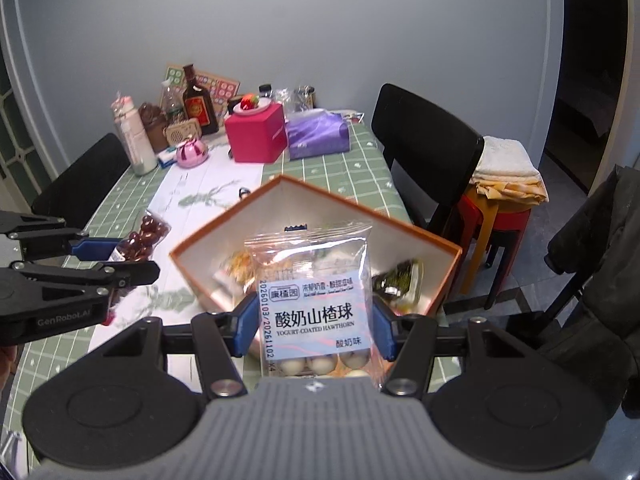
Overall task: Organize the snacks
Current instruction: 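Lift both held items and carry them over the orange box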
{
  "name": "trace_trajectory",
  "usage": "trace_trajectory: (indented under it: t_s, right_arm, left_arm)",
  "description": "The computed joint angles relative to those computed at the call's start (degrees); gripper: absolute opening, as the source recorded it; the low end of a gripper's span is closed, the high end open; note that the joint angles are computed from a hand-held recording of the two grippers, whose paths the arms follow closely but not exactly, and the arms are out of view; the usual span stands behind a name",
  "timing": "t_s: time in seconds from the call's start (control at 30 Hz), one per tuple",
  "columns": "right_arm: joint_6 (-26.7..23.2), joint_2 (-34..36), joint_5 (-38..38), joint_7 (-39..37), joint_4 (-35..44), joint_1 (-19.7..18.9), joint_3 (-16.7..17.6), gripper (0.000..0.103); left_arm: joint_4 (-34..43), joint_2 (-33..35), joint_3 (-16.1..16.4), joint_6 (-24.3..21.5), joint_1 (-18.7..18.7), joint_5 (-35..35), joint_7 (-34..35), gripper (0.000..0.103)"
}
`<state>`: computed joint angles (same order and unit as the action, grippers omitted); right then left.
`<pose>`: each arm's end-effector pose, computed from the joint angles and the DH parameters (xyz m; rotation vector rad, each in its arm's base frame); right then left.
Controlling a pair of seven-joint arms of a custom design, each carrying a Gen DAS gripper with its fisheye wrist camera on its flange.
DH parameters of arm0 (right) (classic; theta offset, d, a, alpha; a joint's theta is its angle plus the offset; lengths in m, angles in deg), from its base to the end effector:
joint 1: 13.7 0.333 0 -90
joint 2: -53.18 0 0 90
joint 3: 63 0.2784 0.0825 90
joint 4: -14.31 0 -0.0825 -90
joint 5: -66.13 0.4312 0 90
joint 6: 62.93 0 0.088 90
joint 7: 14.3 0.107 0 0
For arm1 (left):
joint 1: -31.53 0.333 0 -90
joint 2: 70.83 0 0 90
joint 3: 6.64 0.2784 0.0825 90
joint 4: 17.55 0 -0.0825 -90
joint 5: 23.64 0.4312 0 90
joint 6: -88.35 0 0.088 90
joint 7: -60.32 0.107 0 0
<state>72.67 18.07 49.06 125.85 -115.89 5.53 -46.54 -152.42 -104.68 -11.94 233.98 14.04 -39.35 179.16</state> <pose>0.3853 0.2998 0.6158 -1.6279 1.8045 -0.6034 0.4515 -0.1923 0.5928 -1.0239 2.3317 -0.8774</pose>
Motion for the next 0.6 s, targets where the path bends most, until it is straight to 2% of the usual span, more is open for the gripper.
trace_trajectory:
  t_s: [0.27, 0.6]
  right_arm:
    - [3.8, 5.3, -1.2, -0.4, 3.2, -2.4, -1.7, 0.056]
    - [6.4, 10.4, 1.0, -3.8, 3.3, -1.7, -4.3, 0.056]
  left_arm:
    - [7.2, 9.4, -0.7, 0.4, -0.3, 0.1, 4.1, 0.034]
    - [12.2, 16.5, -2.7, -3.6, 1.9, 0.9, 6.5, 0.034]
